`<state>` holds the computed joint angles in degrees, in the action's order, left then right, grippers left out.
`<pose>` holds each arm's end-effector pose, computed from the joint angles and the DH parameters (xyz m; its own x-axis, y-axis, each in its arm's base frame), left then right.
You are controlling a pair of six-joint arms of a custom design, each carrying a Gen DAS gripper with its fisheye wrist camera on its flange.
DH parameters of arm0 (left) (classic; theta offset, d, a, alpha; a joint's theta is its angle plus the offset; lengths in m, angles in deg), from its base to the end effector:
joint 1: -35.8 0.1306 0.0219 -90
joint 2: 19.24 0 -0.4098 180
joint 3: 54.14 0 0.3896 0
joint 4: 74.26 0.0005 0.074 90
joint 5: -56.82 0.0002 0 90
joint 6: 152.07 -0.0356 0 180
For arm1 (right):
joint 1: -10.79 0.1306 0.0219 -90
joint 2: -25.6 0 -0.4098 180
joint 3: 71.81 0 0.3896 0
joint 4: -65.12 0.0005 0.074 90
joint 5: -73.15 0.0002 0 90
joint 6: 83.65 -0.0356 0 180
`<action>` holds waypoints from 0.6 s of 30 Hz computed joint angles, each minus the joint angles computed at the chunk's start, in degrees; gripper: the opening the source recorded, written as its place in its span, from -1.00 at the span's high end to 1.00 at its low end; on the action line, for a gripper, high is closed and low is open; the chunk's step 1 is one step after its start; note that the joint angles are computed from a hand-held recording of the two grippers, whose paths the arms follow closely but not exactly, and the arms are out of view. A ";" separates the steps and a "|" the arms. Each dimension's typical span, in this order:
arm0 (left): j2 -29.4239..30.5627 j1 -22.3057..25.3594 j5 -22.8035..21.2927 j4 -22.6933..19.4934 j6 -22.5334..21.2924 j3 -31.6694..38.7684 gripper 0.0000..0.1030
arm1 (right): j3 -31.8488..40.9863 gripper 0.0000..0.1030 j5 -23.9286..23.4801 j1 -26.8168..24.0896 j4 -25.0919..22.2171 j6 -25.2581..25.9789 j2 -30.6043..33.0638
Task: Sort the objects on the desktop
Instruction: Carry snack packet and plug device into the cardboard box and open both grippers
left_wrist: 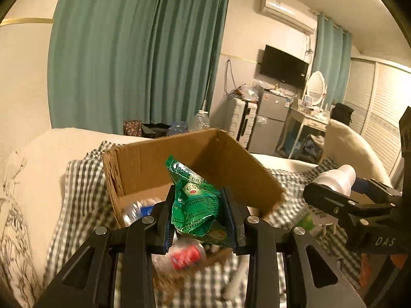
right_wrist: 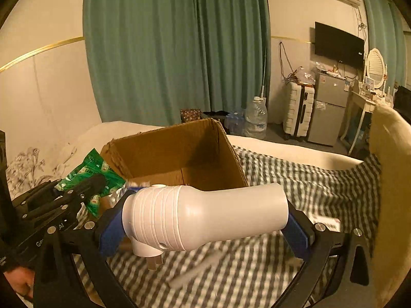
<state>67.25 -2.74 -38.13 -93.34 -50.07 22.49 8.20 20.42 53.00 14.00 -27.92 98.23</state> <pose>0.3742 -0.2948 0.4198 -0.4870 0.1231 -0.8647 0.4707 0.8709 -0.1411 0.2813 0.2253 0.5009 -0.5418 0.1136 -0.8328 0.1143 0.9916 0.0608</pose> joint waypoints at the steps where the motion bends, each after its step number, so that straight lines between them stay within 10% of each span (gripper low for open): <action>1: 1.23 0.52 -0.19 -0.67 -0.54 1.15 0.36 | 0.21 -0.98 -1.16 -1.23 0.97 0.60 0.80; 9: 10.21 4.14 3.25 -2.77 -1.15 7.39 0.36 | 1.96 -0.98 -8.41 -8.04 5.62 4.18 8.54; 14: 11.51 4.15 1.17 -4.59 2.53 7.61 -0.58 | 3.31 -0.99 -4.85 -8.95 5.10 3.26 10.51; 18: 9.92 3.30 -0.79 -5.11 2.36 6.46 -0.59 | 2.24 -0.99 -3.48 -7.97 4.96 2.12 7.69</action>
<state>77.18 0.56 -38.93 -98.45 -47.72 28.95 10.44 16.94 45.03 18.96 -25.80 105.92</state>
